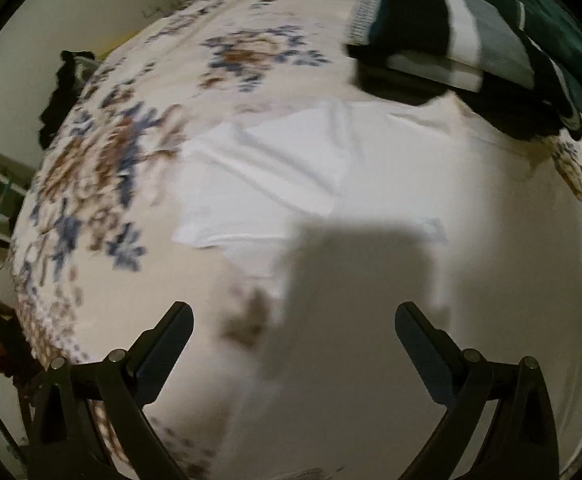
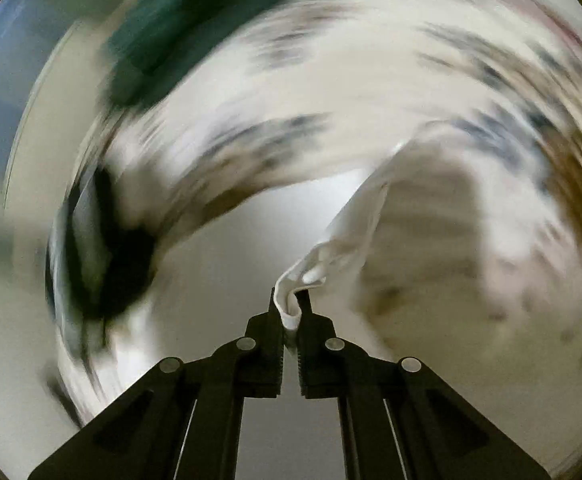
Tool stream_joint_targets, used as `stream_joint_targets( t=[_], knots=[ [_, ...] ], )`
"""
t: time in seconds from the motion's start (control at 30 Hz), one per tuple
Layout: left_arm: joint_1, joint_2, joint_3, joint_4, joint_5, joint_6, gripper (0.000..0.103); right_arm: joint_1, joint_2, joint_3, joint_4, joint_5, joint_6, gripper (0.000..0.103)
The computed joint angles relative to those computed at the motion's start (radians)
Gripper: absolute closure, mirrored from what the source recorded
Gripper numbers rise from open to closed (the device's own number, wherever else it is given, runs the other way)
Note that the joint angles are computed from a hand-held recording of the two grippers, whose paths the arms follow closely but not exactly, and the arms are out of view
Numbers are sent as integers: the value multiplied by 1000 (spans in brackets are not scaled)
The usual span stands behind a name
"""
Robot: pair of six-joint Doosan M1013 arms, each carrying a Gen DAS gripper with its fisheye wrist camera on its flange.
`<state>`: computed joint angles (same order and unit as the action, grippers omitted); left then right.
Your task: Fold small clothes
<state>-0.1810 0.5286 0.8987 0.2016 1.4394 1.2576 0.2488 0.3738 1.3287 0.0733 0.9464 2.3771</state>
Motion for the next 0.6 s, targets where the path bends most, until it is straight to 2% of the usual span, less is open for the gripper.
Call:
stream_joint_targets(
  t=[0.07, 0.13, 0.17, 0.2, 0.3, 0.4, 0.6],
  knots=[
    [11, -16, 29, 33, -4, 6, 0, 38, 73, -112, 94, 129, -213, 98],
    [23, -24, 47, 48, -4, 12, 0, 51, 139, -196, 231, 280, -364, 95],
    [30, -27, 55, 51, 2, 12, 0, 49, 149, -206, 281, 314, -393, 86],
    [40, -32, 65, 48, 6, 8, 0, 48, 136, -186, 300, 309, -383, 77],
    [61, -40, 86, 44, 13, -12, 0, 27, 81, -115, 313, 222, -248, 57],
    [80, -40, 94, 42, 14, -39, 0, 8, 45, -65, 280, 159, -153, 54],
    [101, -23, 80, 31, 25, -91, 0, 24, 130, -138, 272, 239, -200, 54]
  ],
)
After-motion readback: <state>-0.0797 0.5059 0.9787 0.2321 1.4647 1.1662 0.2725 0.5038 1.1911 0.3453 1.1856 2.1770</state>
